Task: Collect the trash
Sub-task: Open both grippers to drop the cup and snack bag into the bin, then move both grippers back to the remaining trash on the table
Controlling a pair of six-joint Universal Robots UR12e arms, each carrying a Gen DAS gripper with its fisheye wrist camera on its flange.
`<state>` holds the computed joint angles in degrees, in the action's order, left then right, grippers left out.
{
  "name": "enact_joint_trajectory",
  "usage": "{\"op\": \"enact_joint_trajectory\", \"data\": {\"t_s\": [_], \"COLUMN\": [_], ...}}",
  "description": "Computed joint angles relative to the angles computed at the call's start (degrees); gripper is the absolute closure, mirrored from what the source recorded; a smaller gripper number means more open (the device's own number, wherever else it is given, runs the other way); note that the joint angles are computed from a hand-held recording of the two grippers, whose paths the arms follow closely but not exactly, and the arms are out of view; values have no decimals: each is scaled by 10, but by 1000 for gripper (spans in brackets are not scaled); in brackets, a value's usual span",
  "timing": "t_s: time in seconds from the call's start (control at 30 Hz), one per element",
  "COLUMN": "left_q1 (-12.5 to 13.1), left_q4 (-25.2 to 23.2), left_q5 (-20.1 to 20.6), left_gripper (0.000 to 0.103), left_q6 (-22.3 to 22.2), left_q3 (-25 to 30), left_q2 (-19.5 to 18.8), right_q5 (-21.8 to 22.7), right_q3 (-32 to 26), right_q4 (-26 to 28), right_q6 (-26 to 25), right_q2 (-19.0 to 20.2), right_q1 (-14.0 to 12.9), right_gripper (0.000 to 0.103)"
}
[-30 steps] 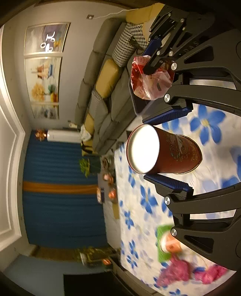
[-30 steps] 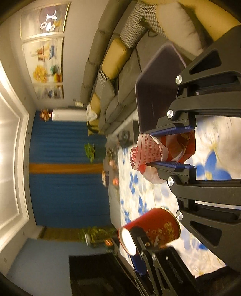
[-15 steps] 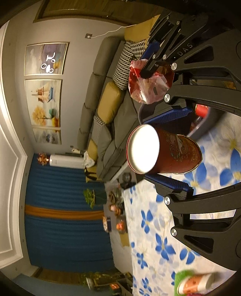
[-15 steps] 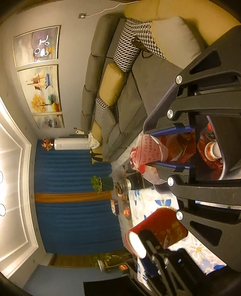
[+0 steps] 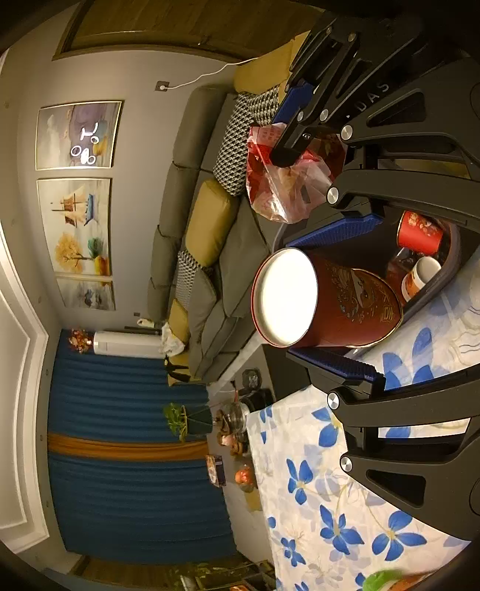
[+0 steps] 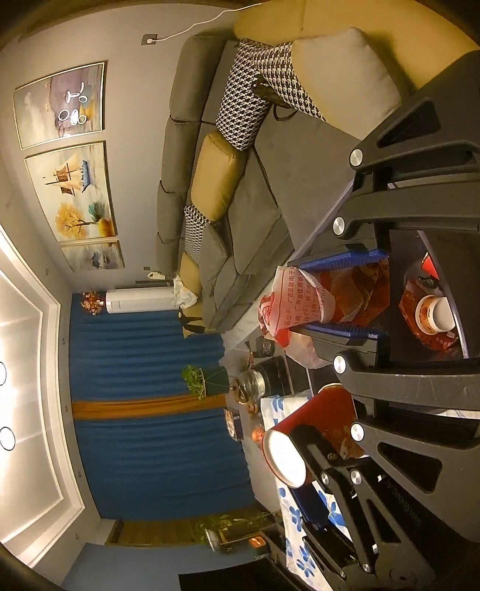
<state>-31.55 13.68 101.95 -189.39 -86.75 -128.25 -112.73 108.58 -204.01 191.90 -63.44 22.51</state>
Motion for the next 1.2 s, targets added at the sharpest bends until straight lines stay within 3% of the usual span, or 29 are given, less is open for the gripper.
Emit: {"op": "enact_joint_trajectory", "data": {"t_s": [0.6,0.83,0.9,1.0,1.2], "left_q1": [4,11,12,11,10], "left_q4": [-23,-25,-28,-18,-14], "left_q5": [-28,-49,-51,-42,-8], "left_gripper": [50,49,35,27,13], "left_q6": [-8,-17,-15,-16,-39], "left_q3": [20,21,20,16,-5], "left_q2": [-18,-19,-19,-18,-5], "right_q5": [11,14,12,8,-10], "right_q3": [-7,-4,-1,4,19], "right_q4": [10,3,-1,-10,-39], "right_q6": [15,23,26,29,27], "right_q2": [5,3,2,-3,-12], "right_q1": [-10,-16,-17,-16,-7], "right_gripper": [73,57,56,52,28]}}
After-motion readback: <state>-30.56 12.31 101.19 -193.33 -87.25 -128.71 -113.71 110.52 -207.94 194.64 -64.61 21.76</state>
